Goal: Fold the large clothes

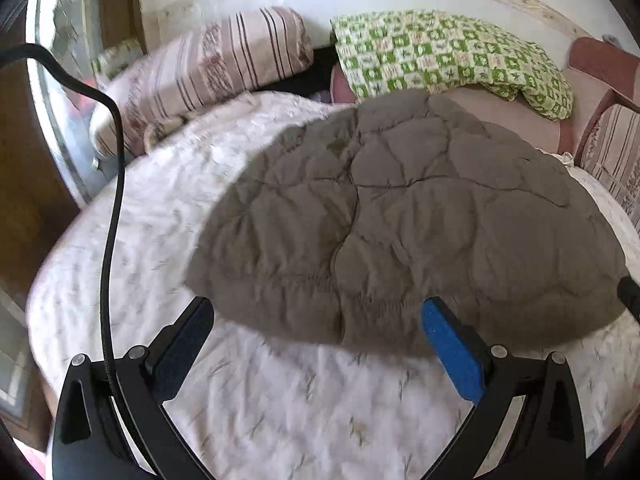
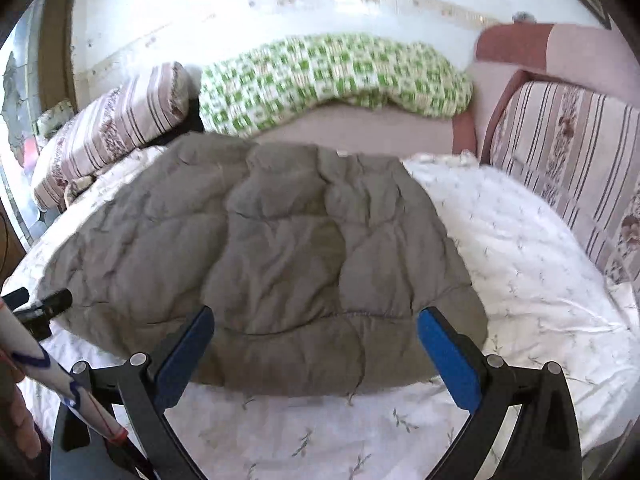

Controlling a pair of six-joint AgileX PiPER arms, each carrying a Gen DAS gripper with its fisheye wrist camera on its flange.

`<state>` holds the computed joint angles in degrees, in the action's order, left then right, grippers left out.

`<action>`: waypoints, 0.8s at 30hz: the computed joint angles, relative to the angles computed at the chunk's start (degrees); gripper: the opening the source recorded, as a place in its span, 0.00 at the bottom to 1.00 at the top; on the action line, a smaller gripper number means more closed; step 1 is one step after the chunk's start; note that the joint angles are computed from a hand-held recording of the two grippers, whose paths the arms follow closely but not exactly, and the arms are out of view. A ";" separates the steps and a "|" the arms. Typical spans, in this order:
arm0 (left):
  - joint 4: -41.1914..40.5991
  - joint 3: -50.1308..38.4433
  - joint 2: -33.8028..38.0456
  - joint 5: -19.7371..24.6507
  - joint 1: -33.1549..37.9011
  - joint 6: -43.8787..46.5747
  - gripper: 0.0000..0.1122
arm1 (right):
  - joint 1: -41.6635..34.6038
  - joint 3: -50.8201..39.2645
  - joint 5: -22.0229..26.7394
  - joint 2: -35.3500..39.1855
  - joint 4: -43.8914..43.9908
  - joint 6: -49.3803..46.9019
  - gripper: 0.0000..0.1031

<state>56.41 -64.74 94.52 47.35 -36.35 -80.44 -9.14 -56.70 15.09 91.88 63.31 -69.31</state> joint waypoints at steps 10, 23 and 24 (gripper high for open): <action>4.20 3.34 -8.55 14.85 -12.25 -3.82 0.92 | 3.92 9.68 3.26 -18.24 -11.35 11.96 1.00; 1.22 5.92 -9.86 12.65 -9.31 -2.67 0.92 | 9.76 10.49 0.98 -21.77 -27.22 28.65 1.00; 0.92 6.26 -10.02 11.86 -8.82 -2.54 0.92 | 10.52 10.65 0.69 -22.02 -28.97 30.44 1.00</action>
